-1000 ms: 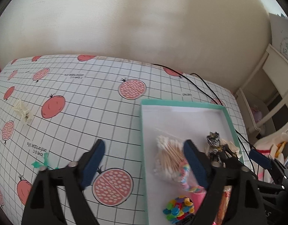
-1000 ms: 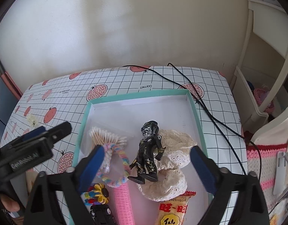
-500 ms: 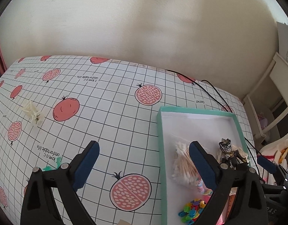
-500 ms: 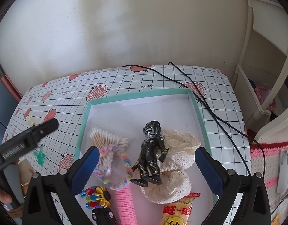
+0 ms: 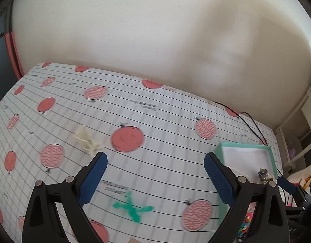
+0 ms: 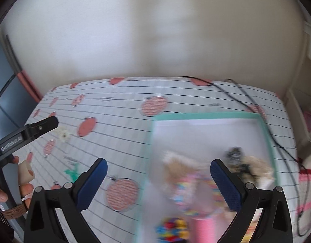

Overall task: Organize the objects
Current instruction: 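Move both grippers back toward the white chair piece and green toy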

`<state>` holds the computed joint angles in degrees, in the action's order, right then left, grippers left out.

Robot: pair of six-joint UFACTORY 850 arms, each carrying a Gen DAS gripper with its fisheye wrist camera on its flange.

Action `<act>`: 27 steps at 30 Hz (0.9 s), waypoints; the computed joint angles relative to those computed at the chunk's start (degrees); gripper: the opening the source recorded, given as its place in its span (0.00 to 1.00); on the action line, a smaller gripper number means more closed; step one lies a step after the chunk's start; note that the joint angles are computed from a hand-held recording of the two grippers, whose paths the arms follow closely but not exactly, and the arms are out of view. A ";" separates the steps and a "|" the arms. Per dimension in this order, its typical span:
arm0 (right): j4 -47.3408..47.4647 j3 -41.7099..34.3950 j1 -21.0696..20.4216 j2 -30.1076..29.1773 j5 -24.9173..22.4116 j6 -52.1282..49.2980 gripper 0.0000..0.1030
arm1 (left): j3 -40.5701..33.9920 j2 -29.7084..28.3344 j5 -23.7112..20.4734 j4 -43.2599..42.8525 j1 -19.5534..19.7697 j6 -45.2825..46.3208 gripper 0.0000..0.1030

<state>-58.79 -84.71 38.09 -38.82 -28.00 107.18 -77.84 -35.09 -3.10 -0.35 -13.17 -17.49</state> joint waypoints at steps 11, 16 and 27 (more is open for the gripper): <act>19.80 -22.21 1.96 -15.32 -0.50 -25.70 1.00 | 0.95 -0.11 -1.51 -42.75 7.36 40.76 0.94; 27.30 -29.00 2.26 -20.30 -2.15 -34.20 1.00 | 0.58 -1.26 -1.72 -43.67 9.15 42.90 0.94; 36.23 -41.32 3.31 -28.77 -8.71 -46.33 1.00 | -1.11 -4.68 -3.03 -47.38 10.51 48.60 0.94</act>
<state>-22.57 -126.02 41.40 -67.59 -36.71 60.85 -78.95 -39.78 -6.13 -47.73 -2.65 31.12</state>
